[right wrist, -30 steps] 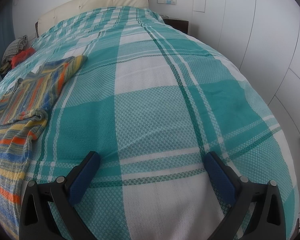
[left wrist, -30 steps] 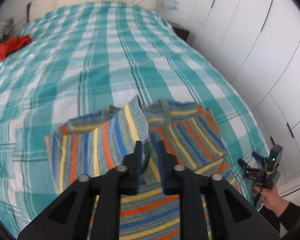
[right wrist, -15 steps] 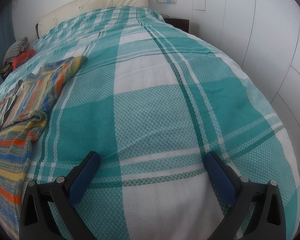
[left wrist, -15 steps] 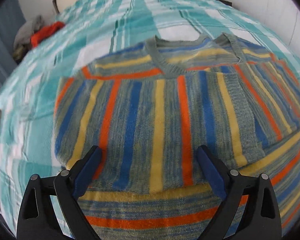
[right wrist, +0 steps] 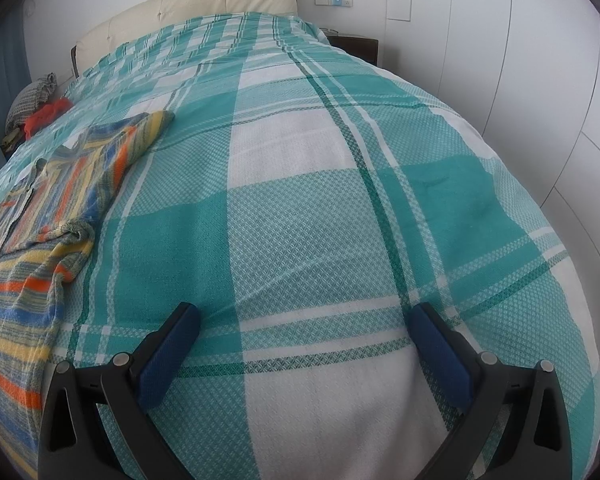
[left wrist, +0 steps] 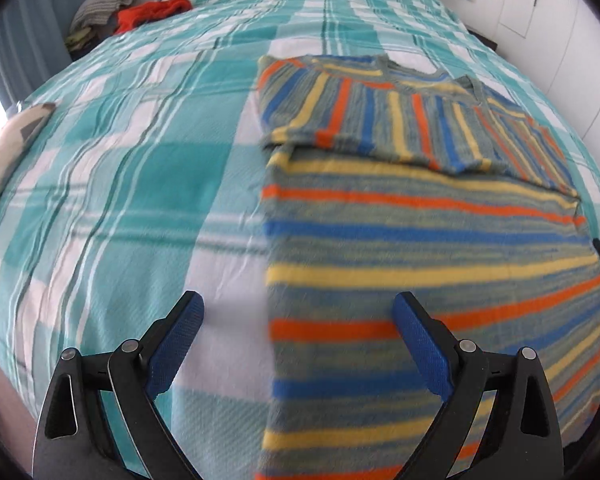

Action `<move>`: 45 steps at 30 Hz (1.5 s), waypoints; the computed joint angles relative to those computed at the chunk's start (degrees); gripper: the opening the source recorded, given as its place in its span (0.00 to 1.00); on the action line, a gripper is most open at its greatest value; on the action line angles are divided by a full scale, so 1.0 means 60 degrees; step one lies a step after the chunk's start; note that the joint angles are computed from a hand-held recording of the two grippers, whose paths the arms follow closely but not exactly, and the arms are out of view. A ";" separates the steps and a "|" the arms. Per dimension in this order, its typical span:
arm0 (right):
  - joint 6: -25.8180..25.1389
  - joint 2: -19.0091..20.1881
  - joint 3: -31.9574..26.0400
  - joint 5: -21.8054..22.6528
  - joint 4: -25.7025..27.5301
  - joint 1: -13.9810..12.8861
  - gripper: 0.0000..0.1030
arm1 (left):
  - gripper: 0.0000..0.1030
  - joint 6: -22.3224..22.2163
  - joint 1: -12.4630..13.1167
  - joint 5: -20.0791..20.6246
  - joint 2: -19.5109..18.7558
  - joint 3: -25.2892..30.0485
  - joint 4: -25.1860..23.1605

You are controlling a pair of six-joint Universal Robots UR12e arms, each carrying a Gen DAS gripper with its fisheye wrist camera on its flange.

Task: Fold small clothes
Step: 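Move both grippers to the hem of the striped sweater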

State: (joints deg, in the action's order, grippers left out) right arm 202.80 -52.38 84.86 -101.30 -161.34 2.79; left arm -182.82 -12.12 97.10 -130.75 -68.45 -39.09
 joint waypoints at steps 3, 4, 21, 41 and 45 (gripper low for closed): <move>-0.0042 0.0020 -0.0047 -0.0123 0.0071 0.0034 1.00 | 0.94 -0.0514 0.0105 -0.0150 0.0421 -0.0791 0.0586; -0.0062 0.0025 -0.0063 -0.0184 0.0097 0.0049 1.00 | 0.94 -0.0678 0.0127 -0.0152 0.0529 -0.0976 0.0720; 0.0309 -0.1179 0.0222 -0.1766 0.2136 0.0659 1.00 | 0.94 -0.0030 0.0218 -0.0296 0.1440 -0.2113 0.1423; -0.0495 -0.3131 0.1034 -0.4375 0.1732 0.2228 1.00 | 0.94 0.0661 -0.0286 -0.0618 0.2395 -0.2711 0.2223; -0.0420 -0.3327 0.1212 -0.4311 0.1671 0.2339 1.00 | 0.94 0.0604 -0.0365 -0.0699 0.2576 -0.2871 0.2127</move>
State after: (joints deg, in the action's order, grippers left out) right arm 200.28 -72.34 92.13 -127.17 -151.31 16.82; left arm -179.20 -14.31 92.90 -115.30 -85.67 -26.33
